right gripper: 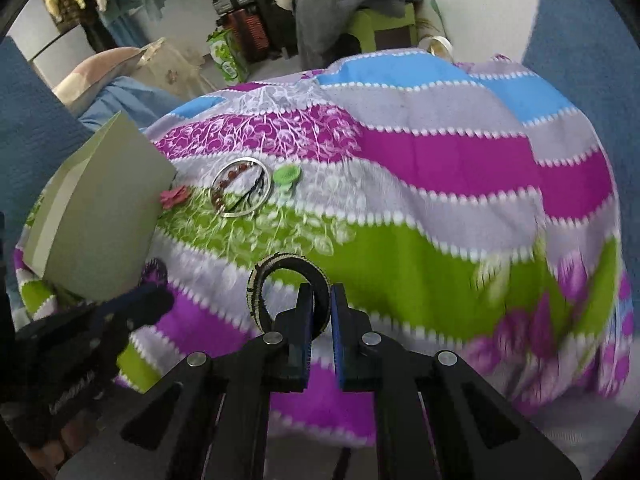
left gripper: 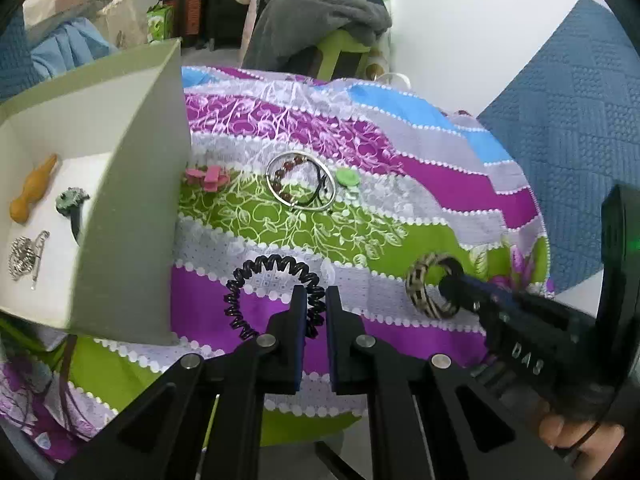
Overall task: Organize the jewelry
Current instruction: 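Lift the hair tie and patterned ring with both tools toward the white box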
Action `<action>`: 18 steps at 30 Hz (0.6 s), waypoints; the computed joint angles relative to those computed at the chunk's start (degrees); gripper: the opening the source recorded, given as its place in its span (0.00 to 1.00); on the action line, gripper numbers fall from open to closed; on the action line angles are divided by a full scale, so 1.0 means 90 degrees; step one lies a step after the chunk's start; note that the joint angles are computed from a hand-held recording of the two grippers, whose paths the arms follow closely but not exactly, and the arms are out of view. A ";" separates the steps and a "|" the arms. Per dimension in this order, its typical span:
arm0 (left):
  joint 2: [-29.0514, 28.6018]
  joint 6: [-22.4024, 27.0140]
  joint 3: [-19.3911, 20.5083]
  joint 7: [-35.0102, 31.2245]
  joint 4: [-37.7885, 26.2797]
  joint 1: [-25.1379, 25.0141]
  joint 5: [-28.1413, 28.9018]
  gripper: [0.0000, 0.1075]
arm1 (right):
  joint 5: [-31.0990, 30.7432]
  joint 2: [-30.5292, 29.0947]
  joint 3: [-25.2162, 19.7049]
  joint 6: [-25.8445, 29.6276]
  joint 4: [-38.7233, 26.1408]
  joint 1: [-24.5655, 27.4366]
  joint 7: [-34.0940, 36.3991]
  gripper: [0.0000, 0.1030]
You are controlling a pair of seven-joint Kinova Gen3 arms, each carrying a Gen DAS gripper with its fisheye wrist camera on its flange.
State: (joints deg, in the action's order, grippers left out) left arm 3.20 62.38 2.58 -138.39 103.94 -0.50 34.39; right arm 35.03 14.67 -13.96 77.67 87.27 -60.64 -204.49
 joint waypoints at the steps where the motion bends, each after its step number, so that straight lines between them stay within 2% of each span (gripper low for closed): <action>1: -0.0028 0.0033 -0.0010 -0.0045 -0.0011 -0.0014 0.0008 0.07 | 0.0001 0.0021 -0.0010 0.0109 -0.0067 -0.0061 -0.0076 0.06; 9: -0.0259 0.0374 -0.0161 -0.0325 -0.0285 -0.0139 -0.0065 0.07 | 0.0083 0.0172 0.0031 0.1221 -0.0741 -0.0428 -0.0257 0.06; 15: -0.0351 0.0964 -0.0312 -0.0555 -0.0831 -0.0326 0.0131 0.07 | 0.0318 0.0276 0.0076 0.1889 -0.1328 -0.0644 -0.0175 0.06; 18: -0.0363 0.1243 -0.0346 -0.0435 -0.1209 -0.0353 0.0039 0.07 | 0.0545 0.0330 0.0120 0.2185 -0.1743 -0.0765 -0.0029 0.06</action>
